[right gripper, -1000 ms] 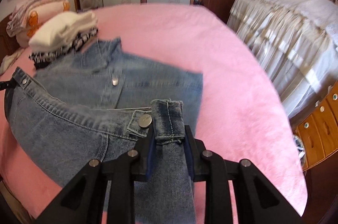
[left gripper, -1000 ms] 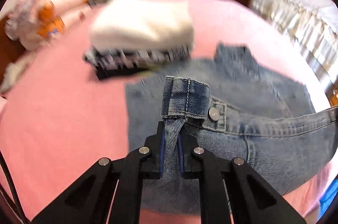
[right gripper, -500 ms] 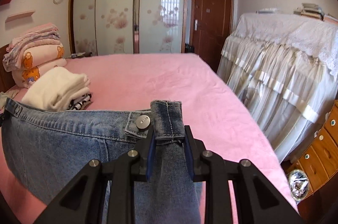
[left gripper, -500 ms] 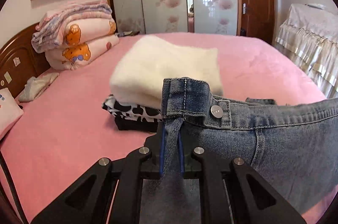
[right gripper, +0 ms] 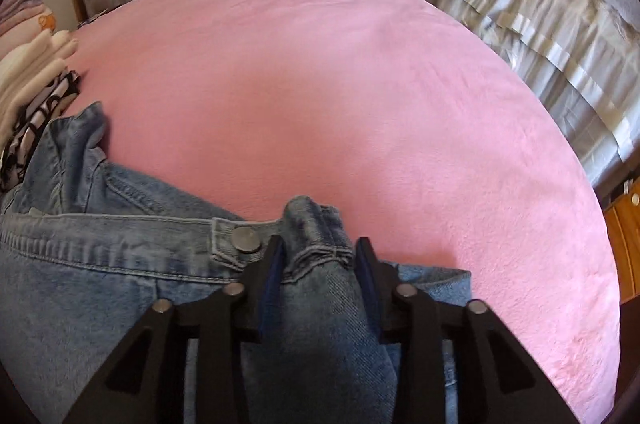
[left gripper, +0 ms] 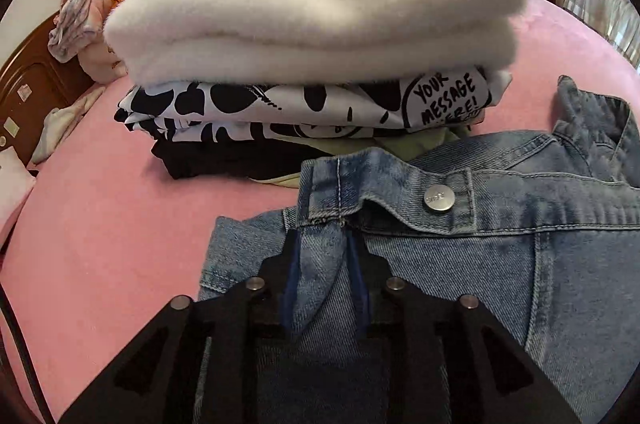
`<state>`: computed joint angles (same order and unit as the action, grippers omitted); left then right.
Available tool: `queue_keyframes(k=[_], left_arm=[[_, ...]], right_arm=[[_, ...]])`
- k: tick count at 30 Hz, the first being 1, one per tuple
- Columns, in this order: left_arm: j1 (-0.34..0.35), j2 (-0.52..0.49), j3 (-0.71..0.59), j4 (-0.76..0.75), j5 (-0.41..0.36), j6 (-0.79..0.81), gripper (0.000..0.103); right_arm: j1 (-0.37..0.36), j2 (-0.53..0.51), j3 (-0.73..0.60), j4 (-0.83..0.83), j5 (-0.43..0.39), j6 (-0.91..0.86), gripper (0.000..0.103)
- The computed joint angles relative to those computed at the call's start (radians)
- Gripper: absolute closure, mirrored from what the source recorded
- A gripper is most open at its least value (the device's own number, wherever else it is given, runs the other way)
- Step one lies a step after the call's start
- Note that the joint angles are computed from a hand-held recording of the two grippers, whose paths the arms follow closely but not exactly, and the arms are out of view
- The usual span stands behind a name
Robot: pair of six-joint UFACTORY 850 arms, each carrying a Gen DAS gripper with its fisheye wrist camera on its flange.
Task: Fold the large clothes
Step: 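Lower the hem onto the collar and open both grippers, then pull both grippers back from the folded denim jacket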
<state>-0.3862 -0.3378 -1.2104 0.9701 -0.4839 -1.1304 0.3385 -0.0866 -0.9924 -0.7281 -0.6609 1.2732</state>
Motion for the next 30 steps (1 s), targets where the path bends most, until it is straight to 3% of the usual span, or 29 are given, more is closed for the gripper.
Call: queue_keyframes(k=[5, 9, 11, 17, 22, 25, 28, 30], left_arm=[[0.027, 0.035, 0.007, -0.141, 0.029, 0.165, 0.066], [0.052, 0.142, 0.08, -0.223, 0.125, 0.206, 0.057], [0.055, 0.194, 0.116, -0.295, 0.174, 0.255, 0.057], [0.0, 0.247, 0.156, -0.568, 0.216, 0.43, 0.057], [-0.082, 0.189, 0.137, -0.569, 0.171, 0.392, 0.057], [-0.095, 0.164, 0.15, -0.461, 0.183, 0.295, 0.054], [-0.079, 0.176, 0.174, -0.464, 0.222, 0.342, 0.052], [-0.061, 0.184, 0.184, -0.462, 0.227, 0.382, 0.049]], right_arm=[[-0.04, 0.086, 0.035, 0.097, 0.064, -0.06, 0.052], [-0.041, 0.23, 0.115, 0.07, 0.172, 0.037, 0.052], [-0.008, 0.259, 0.124, 0.038, 0.171, 0.067, 0.052], [0.122, 0.148, 0.032, 0.084, 0.165, -0.041, 0.053], [0.199, 0.006, -0.049, 0.116, 0.179, -0.066, 0.053], [0.231, -0.048, -0.06, 0.035, 0.083, -0.022, 0.053], [0.202, 0.02, 0.025, -0.024, 0.092, 0.047, 0.055], [0.189, 0.061, 0.062, -0.055, 0.013, 0.087, 0.055]])
